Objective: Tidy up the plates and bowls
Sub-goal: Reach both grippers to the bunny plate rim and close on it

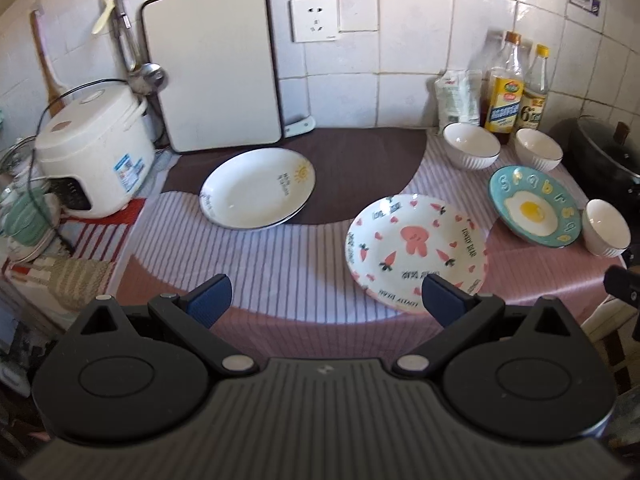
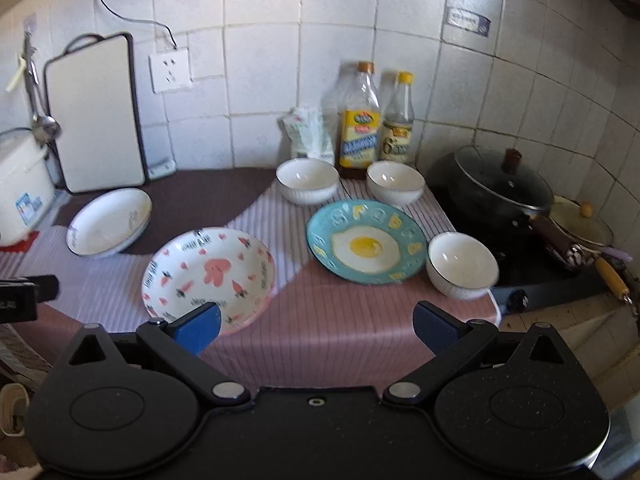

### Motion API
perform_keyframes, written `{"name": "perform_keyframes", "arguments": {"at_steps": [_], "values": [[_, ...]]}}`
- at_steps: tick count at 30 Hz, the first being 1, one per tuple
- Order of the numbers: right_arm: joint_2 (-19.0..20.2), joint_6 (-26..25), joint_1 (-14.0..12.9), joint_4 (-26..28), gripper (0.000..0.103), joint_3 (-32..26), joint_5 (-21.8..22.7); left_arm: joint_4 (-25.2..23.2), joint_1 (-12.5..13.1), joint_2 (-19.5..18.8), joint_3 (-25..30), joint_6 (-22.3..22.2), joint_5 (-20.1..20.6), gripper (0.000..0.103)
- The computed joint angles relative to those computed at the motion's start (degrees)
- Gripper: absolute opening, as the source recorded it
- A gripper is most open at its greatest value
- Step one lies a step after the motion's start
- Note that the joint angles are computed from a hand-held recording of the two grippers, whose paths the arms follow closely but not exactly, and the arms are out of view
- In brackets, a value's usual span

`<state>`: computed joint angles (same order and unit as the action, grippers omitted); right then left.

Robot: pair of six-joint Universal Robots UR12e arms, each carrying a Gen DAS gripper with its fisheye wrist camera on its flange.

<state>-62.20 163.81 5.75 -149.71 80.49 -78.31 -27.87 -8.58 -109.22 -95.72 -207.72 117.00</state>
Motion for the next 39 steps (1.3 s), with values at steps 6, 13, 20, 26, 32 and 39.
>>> {"name": "perform_keyframes", "arguments": {"at_steps": [6, 13, 20, 26, 32, 39], "values": [[1.73, -2.18, -2.06, -12.72, 0.103, 2.42, 14.54, 11.94, 1.15, -1.56, -0.64, 4.64, -0.23, 0.101], [5.92, -6.89, -0.87, -13.31, 0.103, -0.46, 17.14, 9.53, 3.61, -4.86, 1.91, 4.91, -4.56, 0.100], [10.73, -0.31, -1.13, -7.87, 0.100, -5.35, 24.69, 2.70, 5.31, -10.00, 6.22, 5.23, -6.82, 0.088], [14.05, -0.58, -0.44, 0.65, 0.086, -9.04, 20.97, 0.83, 7.18, -12.65, 7.41, 4.62, -14.11, 0.076], [16.68, 5.52, -0.72, 4.56, 0.079, -11.11, 20.04, 4.76, 7.72, -14.63, 6.90, 4.97, -16.85, 0.075], [18.24, 8.33, -0.54, 4.51, 0.036, -12.01, 18.43, 0.15, 8.83, -15.48, 8.36, 2.83, -22.92, 0.032]]}}
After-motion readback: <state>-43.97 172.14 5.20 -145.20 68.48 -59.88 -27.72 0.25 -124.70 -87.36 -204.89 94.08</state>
